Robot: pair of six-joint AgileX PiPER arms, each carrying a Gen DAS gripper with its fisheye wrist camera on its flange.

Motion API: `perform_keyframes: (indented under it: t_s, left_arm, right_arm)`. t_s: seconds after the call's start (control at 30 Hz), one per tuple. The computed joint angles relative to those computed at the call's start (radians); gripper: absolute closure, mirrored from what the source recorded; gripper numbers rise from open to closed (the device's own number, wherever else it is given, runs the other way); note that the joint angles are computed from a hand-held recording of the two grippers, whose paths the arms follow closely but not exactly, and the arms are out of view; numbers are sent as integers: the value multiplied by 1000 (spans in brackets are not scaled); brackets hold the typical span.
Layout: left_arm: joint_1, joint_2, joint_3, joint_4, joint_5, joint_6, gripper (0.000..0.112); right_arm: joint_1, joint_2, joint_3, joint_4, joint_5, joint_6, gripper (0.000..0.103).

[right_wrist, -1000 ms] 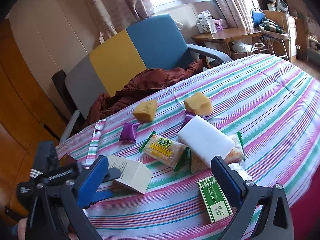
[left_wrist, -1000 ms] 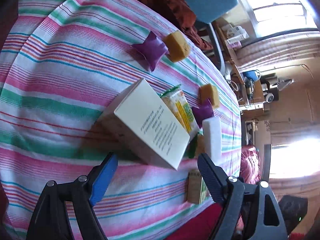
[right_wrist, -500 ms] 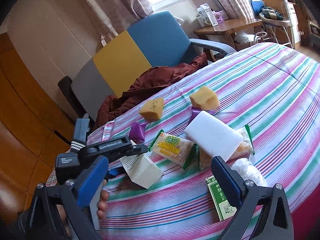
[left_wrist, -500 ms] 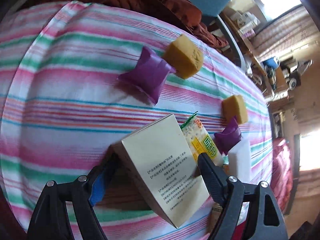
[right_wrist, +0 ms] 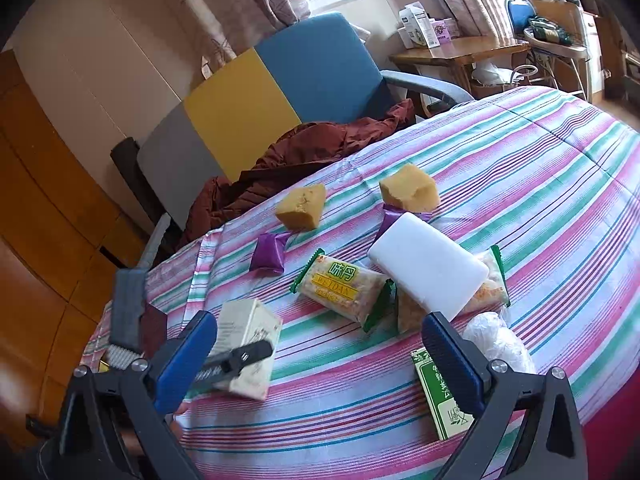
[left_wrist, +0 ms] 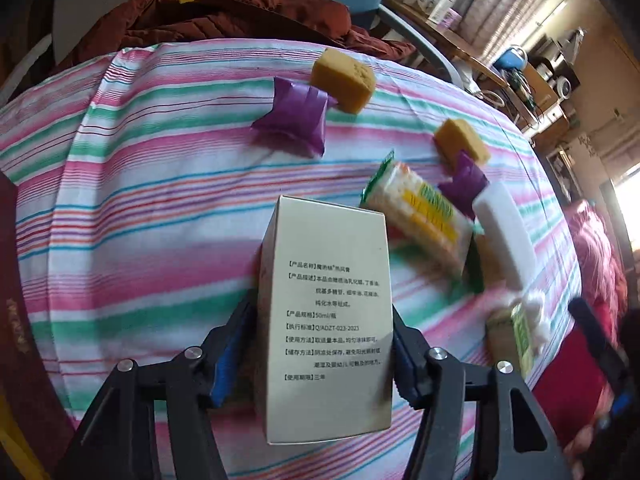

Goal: Organize objects
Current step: 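Grasp the white printed box with the left gripper, then grasp the purple sachet with the right gripper while the left holds the white box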

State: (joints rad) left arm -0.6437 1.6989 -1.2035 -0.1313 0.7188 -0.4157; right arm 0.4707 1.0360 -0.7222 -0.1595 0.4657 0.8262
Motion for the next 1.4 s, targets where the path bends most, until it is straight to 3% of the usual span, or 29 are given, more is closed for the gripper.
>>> perform_keyframes:
  t_s: [0.17,0.33,0.5,0.57,0.7,0.77,0.93,1.13,1.2,1.23,1.27,1.4]
  left_arm:
    - [-20,-131,167,43,-56,-15,61]
    - [-49,-228,278,81,-94,-29,62]
    - [-92,-300,362,162,-148,-55,62]
    - [-103,-313,385,180,-171,-61,62]
    - [-81,-350,435,133,-219,-16,62]
    - [-94,-365,454,175,-237,-44,62]
    - [-139,-370,479,300,-265,-155,62]
    - [-160,-372,494,373,-286,-216,62]
    - [-164,-372,496,388,-289,-229,62]
    - [-166,-371,497,393,-292,-233,62]
    - [-167,-371,498,398,-293,-237,62]
    - [-167,-371,499,400,-297,-239,62]
  right_arm:
    - [36,40,-30,-34,50,9,0]
    - [26,119,-93,102,105,-173,0]
    - [29,241,-236,178,164,-316,19]
    - [31,309,-314,189,181,-366,24]
    - [25,483,-491,219,207,-455,27]
    - [28,586,-593,218,226,-487,27]
    - [38,815,-822,186,287,-476,30]
    - [16,983,-995,182,326,-399,31]
    - [11,1020,-1039,180,334,-380,37]
    - [9,1036,-1059,184,342,-381,49]
    - [8,1057,-1085,188,360,-391,66]
    - [13,1053,-1082,182,380,-426,67]
